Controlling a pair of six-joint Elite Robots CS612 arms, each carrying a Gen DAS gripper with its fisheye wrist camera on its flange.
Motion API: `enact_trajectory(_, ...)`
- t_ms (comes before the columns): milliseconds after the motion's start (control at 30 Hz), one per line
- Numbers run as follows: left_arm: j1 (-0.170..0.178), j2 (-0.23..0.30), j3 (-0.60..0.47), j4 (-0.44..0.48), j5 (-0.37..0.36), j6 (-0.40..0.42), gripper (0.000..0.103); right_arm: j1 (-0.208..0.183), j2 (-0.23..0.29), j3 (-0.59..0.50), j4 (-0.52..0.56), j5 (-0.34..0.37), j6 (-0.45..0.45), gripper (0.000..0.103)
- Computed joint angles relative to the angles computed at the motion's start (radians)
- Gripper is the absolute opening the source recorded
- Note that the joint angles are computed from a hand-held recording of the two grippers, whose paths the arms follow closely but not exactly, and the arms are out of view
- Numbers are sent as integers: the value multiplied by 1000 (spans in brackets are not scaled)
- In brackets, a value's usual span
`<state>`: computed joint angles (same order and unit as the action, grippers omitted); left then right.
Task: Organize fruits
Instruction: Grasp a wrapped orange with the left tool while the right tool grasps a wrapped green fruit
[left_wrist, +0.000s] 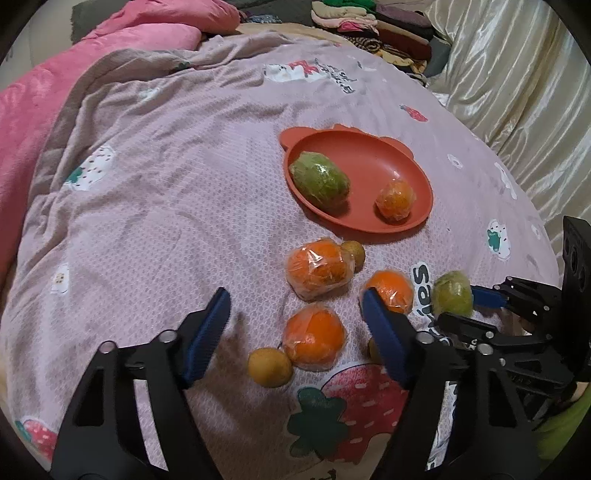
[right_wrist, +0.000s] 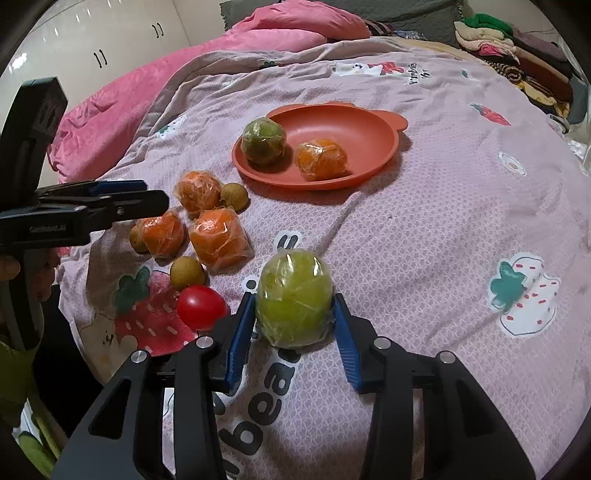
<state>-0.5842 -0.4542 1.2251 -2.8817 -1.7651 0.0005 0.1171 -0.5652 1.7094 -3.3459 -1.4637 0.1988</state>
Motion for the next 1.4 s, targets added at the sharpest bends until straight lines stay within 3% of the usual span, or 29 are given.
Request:
enact_trajectory(367, -3, 36, -69, 77, -24, 31, 49, -7, 2, -1, -2, 20, 1, 40)
enact_trajectory(500, -3, 46, -88, 95, -34, 35, 49, -8, 4, -6, 2, 22, -1, 40)
enact_trajectory(733, -1, 65, -123, 127, -63, 40, 38, -9, 5, -11, -1, 27, 2, 39)
enact_trajectory(1100, 5, 77, -149, 140, -91, 46, 36, -11, 6, -12, -5, 29, 3, 39)
enact_trajectory(1400, 14, 57, -118, 84, -109, 30, 36, -15, -5, 4, -37, 28, 4, 39)
